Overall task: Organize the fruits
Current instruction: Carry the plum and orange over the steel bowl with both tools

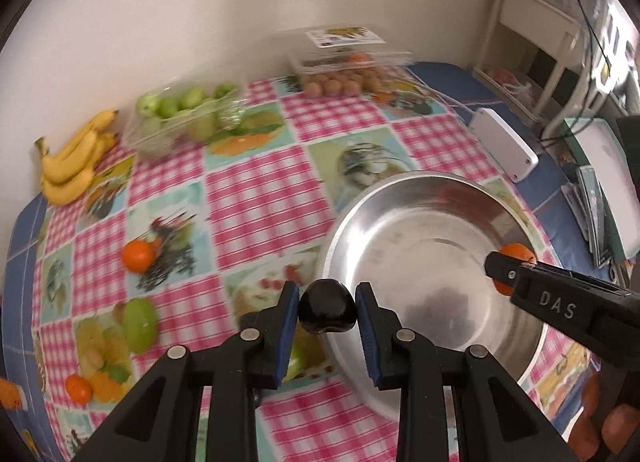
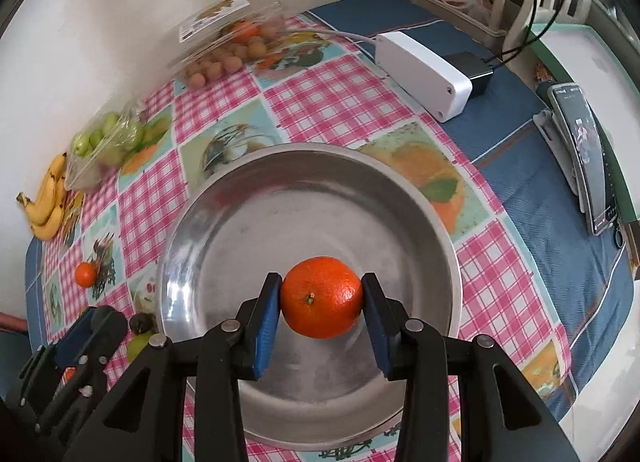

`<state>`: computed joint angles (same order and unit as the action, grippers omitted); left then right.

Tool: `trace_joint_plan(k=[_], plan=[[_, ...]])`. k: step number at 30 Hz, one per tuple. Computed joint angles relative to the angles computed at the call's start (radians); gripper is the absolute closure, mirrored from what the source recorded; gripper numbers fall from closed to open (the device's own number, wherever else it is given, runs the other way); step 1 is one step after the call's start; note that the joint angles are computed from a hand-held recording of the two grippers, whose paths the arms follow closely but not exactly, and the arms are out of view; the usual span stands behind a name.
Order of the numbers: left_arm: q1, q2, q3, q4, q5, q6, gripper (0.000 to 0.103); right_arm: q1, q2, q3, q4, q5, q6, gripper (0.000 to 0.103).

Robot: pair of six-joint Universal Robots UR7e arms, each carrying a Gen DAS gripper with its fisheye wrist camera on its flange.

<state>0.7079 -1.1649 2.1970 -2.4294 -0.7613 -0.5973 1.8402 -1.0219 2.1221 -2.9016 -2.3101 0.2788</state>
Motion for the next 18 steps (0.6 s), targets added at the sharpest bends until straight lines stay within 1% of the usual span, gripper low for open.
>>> trace_joint_plan(k=[8,18], plan=[[0.028,0.092,-0.04,-0.051,-0.024,0.056,0.071,-0.031,0.017,-0.011,0.025,0.002,0.009,0.061],[0.056,0.146,-0.07,-0.082,-0.054,0.087,0.071,-0.061,0.036,-0.03,0.047,-0.002,0.021,0.061]])
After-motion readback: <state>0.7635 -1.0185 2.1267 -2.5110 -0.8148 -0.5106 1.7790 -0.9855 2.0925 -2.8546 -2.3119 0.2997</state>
